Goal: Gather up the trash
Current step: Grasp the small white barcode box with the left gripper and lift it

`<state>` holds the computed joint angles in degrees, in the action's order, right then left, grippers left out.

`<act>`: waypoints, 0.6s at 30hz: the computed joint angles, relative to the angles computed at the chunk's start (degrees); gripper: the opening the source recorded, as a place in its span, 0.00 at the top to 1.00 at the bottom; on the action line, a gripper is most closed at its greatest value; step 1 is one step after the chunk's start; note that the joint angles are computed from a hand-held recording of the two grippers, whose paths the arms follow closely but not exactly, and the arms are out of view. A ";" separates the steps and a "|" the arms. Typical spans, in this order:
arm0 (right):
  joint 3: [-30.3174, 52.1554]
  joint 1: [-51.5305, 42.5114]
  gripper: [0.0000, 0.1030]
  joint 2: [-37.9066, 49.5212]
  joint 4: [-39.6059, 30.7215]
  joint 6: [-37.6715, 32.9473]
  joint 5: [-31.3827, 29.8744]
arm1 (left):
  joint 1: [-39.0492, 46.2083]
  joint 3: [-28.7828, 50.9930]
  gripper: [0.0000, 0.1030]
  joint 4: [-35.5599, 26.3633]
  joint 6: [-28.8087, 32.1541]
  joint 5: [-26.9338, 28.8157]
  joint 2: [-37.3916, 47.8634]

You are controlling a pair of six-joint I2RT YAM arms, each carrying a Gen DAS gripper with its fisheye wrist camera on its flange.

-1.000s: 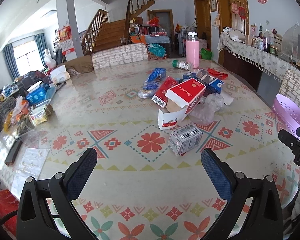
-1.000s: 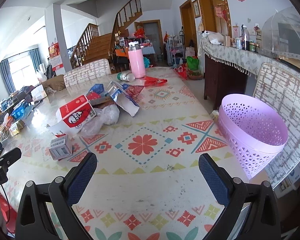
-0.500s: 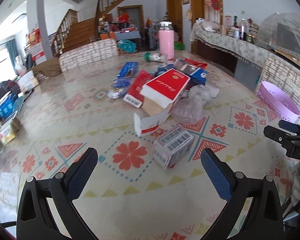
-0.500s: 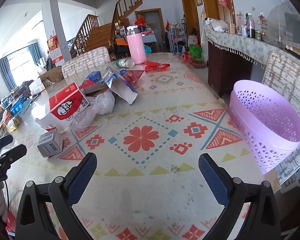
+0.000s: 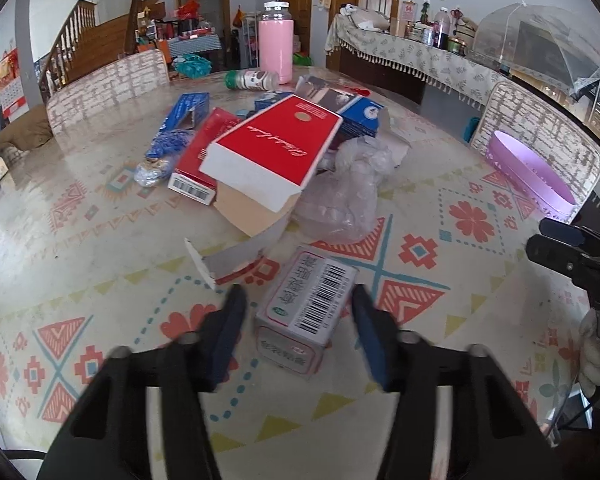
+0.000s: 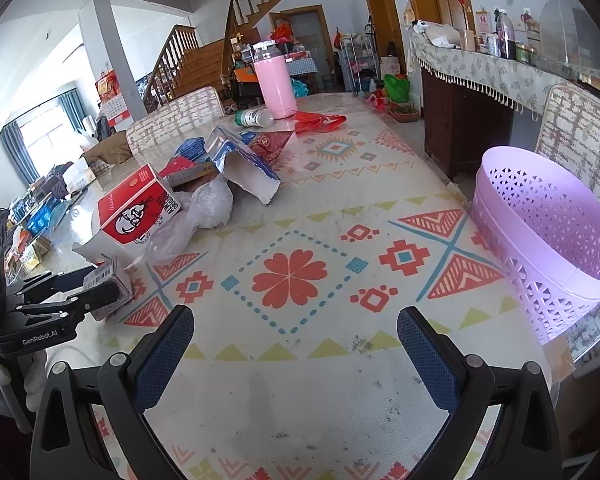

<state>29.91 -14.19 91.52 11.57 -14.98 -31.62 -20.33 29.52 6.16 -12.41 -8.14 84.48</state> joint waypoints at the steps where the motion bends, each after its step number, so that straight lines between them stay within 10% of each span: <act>1: 0.16 0.08 0.00 0.14 -0.17 -0.06 0.12 | -0.12 0.33 0.68 -0.54 -0.50 0.01 0.31; 18: 9.50 14.01 0.00 -1.05 -10.67 4.48 -0.85 | 1.31 -10.66 0.68 -13.86 -8.14 -7.82 -30.01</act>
<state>39.41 -0.18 90.47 0.90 -10.50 -32.47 -19.01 18.86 -7.69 -20.55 -15.97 54.47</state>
